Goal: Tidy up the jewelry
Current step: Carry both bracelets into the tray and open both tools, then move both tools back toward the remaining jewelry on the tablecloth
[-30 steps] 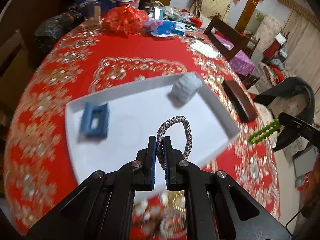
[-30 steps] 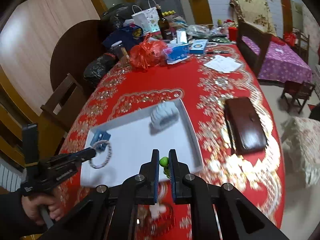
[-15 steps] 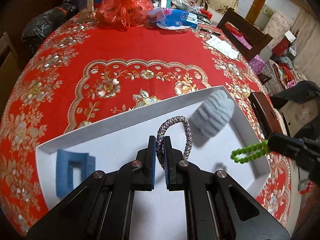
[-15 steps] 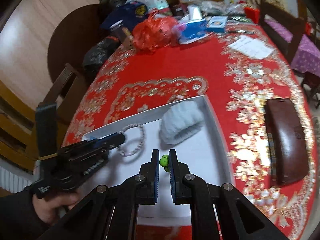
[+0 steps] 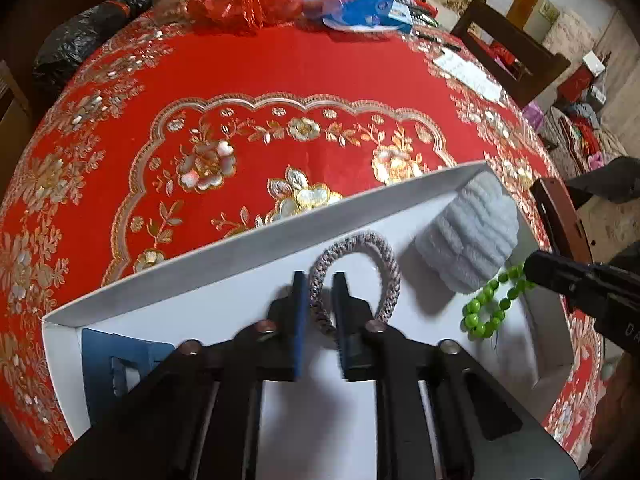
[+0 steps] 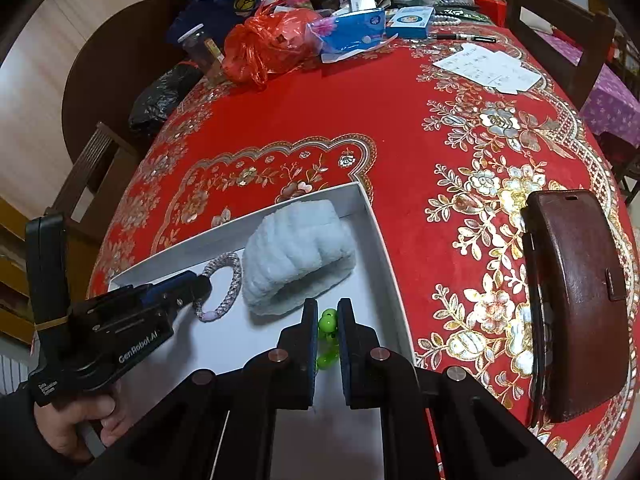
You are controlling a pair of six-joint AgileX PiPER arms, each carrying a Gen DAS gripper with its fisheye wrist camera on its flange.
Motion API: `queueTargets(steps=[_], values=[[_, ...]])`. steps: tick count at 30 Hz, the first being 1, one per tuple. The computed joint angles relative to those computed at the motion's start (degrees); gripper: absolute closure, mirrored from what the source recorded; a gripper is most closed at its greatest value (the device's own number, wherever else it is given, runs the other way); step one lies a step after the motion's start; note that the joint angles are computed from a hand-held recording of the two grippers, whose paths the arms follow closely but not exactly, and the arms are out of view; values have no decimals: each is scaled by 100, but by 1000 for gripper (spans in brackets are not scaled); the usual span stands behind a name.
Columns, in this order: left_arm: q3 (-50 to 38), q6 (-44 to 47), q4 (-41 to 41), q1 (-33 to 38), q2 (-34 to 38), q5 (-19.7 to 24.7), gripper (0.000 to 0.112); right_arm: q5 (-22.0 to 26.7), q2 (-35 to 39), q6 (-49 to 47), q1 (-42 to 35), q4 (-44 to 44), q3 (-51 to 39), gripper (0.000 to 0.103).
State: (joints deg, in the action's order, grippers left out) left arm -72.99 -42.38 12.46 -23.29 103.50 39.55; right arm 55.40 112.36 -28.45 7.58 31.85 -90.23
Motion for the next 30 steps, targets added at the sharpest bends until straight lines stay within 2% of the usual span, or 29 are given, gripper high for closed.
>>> queueTargets(steps=[2,3,4,9,16,21,25,30], values=[[32,-44,23,-17,-56,-1,72,-39,-86,-103,-56,99,116,81],[84,-133,101,-40,-133,-33,70,-118,-199,-188,-101,172,251,75],[119,-178,146,-59,-202,-37,67,-167,-312,-269,-151,228,379,74],[249,-181,221,-207,-617,164,67,-289,-977,-525,-387,210,1106,74],[988,-727,730,-909,-1731,546,67,-321,-2489,-1246,-1109,419,2797,74],[1713,-1392,799,-1806,-2622,753,67,-183,-3392,-1646,-1612,420,4018,74],[2277,-2411,1089,-2942,-3213,1026,67,-82,-3962,-1926,-2007,402,4913,74],[2827,-3527,1347,-4231,-3457,1322,67,6,-4510,-2177,-2208,245,5698,74]])
